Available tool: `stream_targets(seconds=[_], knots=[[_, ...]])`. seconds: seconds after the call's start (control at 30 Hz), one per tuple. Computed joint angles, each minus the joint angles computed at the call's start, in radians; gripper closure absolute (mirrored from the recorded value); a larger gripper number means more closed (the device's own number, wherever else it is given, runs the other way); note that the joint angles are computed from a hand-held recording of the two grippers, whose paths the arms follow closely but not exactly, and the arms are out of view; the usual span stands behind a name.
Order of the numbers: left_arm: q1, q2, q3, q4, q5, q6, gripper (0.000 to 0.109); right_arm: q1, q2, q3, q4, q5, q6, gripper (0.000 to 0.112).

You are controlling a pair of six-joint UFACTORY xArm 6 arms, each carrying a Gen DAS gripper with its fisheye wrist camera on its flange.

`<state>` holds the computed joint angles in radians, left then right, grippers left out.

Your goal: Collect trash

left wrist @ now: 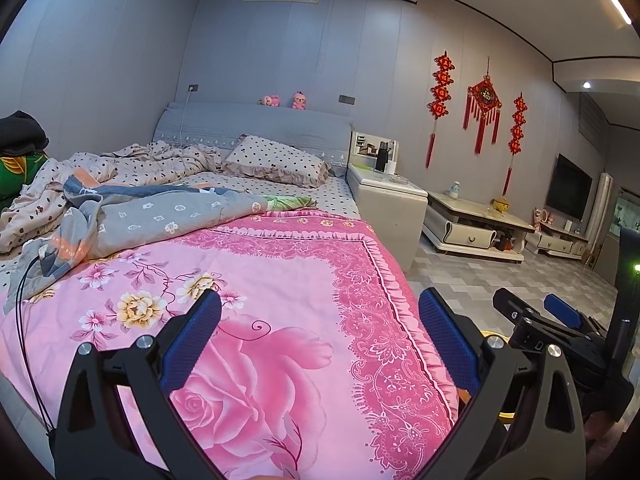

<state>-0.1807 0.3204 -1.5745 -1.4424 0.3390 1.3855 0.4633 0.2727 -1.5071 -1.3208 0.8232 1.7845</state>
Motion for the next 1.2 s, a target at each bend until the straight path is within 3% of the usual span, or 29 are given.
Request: stream_targets(seconds=[1.2], knots=[[0.005,0.040,-0.026,0.031,0.027,-0.025,0.014,-0.025,0.008,0.005,0.041,-0.037,-0.007,0.017]])
